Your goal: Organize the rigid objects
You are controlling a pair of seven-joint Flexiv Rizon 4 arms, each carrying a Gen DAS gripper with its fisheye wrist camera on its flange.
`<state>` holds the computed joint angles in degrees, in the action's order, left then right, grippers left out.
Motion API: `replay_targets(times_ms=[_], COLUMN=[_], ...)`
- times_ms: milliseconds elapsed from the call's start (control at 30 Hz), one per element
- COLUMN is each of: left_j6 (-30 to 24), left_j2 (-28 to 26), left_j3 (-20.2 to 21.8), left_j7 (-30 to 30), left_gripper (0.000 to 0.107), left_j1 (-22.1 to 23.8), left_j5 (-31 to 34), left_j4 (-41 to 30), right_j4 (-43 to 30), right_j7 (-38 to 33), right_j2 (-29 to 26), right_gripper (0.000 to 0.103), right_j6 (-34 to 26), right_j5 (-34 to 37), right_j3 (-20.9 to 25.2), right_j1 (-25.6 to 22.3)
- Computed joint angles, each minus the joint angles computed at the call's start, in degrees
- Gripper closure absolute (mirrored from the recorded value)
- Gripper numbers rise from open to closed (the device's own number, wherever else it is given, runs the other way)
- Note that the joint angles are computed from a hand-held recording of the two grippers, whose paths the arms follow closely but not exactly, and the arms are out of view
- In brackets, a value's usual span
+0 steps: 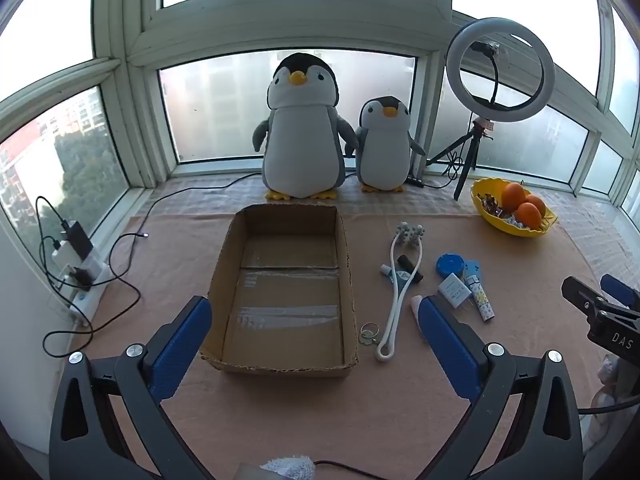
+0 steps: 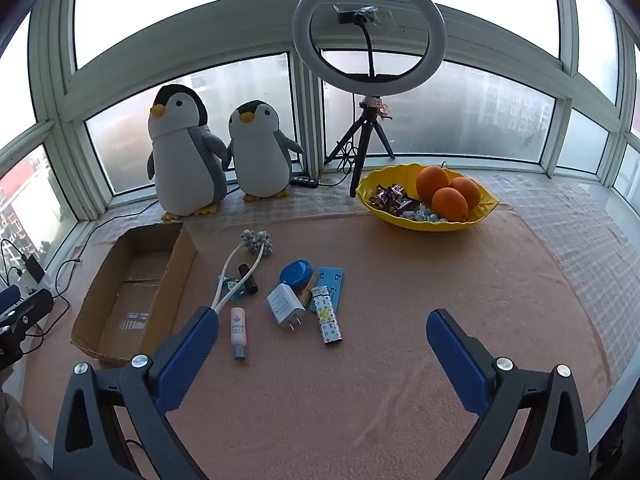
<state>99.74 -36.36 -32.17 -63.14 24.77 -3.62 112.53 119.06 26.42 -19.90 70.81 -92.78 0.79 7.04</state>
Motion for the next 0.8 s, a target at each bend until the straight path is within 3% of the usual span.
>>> replay_targets(times_ms=[800], left_j6=[-0.15], left_j2=[-0.52], left_j3=[-0.74], left_j7=[-0.06], left_gripper=[0.004], left_j1=[1.01], left_j5=[0.43], left_j4=[0.28], right_j4=[-0.59], right_j7=[0.62], right_j2=[-0.66], right_gripper=[0.000], right_j6=[-0.49], right_j5=[-0.88], right_j3=[0.21], right_j1=[0.88])
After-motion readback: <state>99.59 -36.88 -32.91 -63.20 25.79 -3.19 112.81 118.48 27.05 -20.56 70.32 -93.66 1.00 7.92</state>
